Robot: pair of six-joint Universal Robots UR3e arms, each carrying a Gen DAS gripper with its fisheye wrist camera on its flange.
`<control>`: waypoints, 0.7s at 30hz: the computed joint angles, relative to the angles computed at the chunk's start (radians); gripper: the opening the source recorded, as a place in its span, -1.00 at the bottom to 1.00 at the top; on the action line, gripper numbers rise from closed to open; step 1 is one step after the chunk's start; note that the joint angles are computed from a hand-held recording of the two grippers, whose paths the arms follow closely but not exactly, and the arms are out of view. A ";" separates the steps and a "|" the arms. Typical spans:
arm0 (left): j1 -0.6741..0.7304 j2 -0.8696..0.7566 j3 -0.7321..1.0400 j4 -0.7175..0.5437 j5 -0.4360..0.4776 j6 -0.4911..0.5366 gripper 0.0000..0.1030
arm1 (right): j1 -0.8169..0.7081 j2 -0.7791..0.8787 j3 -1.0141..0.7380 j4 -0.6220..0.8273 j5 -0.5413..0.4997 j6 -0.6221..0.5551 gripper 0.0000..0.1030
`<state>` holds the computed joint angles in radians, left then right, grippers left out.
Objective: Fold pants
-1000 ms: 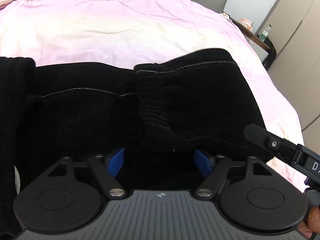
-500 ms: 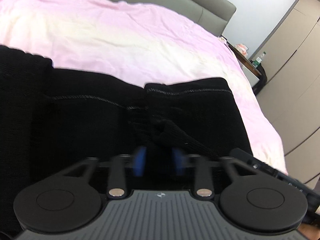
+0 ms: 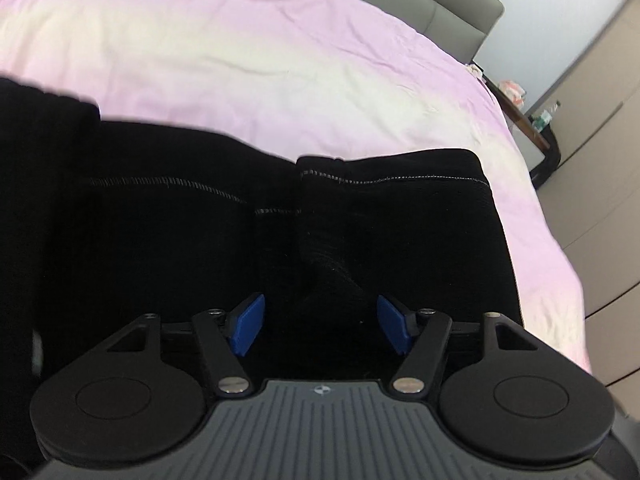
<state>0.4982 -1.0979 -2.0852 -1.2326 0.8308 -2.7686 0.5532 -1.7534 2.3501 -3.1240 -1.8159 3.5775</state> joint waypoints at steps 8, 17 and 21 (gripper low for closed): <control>0.126 0.140 -0.075 -0.098 -0.132 0.117 -0.32 | -0.010 0.003 0.016 -0.025 0.015 -0.007 0.07; 0.332 0.281 0.014 -0.595 -0.122 0.376 -0.34 | 0.003 -0.012 0.037 -0.124 -0.003 0.017 0.07; 0.252 0.235 -0.132 -0.309 -0.074 0.273 -0.29 | 0.017 -0.003 0.035 -0.149 -0.031 0.014 0.07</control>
<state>0.7497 -0.8629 -2.2173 -1.5421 0.7566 -2.4959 0.5700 -1.7566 2.3846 -3.2729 -1.8465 3.5916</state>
